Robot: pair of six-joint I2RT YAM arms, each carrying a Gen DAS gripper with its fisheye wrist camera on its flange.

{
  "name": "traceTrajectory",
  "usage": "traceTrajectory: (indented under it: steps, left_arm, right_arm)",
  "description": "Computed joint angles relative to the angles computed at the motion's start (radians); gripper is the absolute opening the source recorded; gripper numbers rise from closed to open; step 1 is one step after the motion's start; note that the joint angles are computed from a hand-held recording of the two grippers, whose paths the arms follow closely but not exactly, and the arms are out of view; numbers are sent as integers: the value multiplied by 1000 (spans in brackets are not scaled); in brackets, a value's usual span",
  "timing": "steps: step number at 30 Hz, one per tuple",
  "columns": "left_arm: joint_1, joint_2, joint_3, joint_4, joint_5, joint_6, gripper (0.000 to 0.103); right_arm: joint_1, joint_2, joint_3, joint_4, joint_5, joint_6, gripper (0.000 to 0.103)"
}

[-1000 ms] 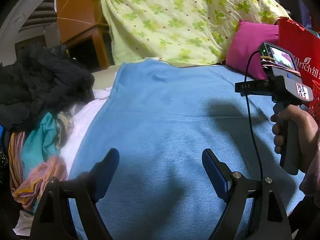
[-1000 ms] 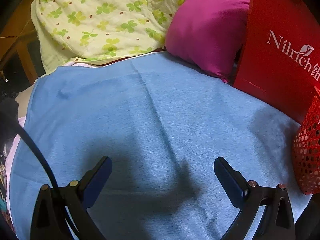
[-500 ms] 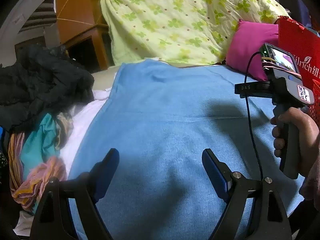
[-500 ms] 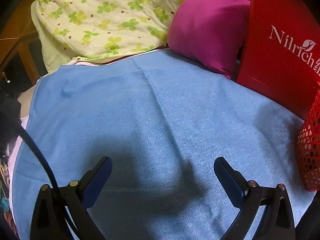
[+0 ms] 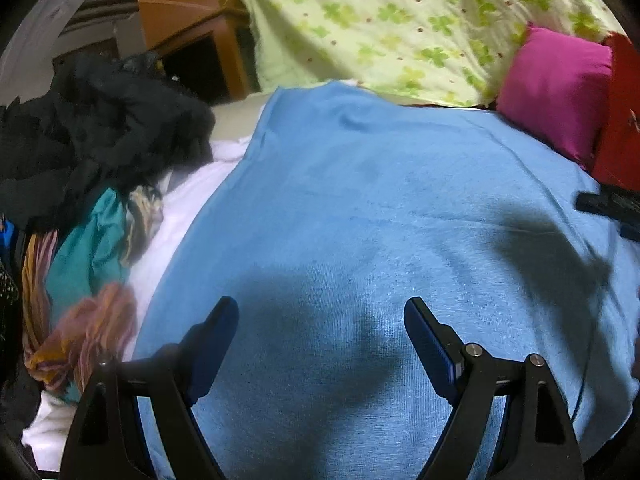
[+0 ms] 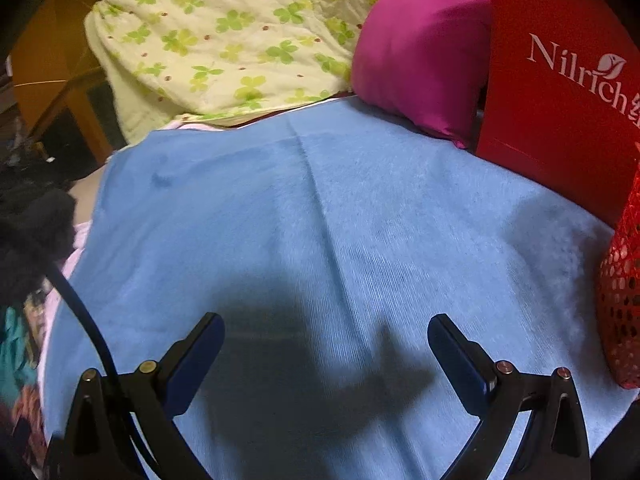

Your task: Collect trash

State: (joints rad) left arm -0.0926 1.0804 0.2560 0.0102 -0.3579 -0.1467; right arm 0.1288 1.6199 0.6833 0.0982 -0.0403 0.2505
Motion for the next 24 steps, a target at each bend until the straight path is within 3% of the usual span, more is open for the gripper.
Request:
traceTrajectory:
  steps: [6, 9, 13, 15, 24]
  left_arm:
    - [-107, -54, 53, -113, -86, -106, 85]
    - [-235, -80, 105, -218, -222, -186, 85]
    - [-370, -116, 192, -373, -294, -309, 85]
    - [-491, -110, 254, -468, -381, -377, 85]
    - [-844, 7, 509, -772, -595, -597, 85]
  right_arm:
    - [-89, -300, -134, -99, -130, -190, 103]
    - [-173, -494, -172, -214, -235, -290, 103]
    - [-288, -683, -170, -362, -352, -402, 103]
    - [-349, -760, -163, -425, -410, -452, 103]
    - [-738, -875, -84, -672, -716, -648, 103]
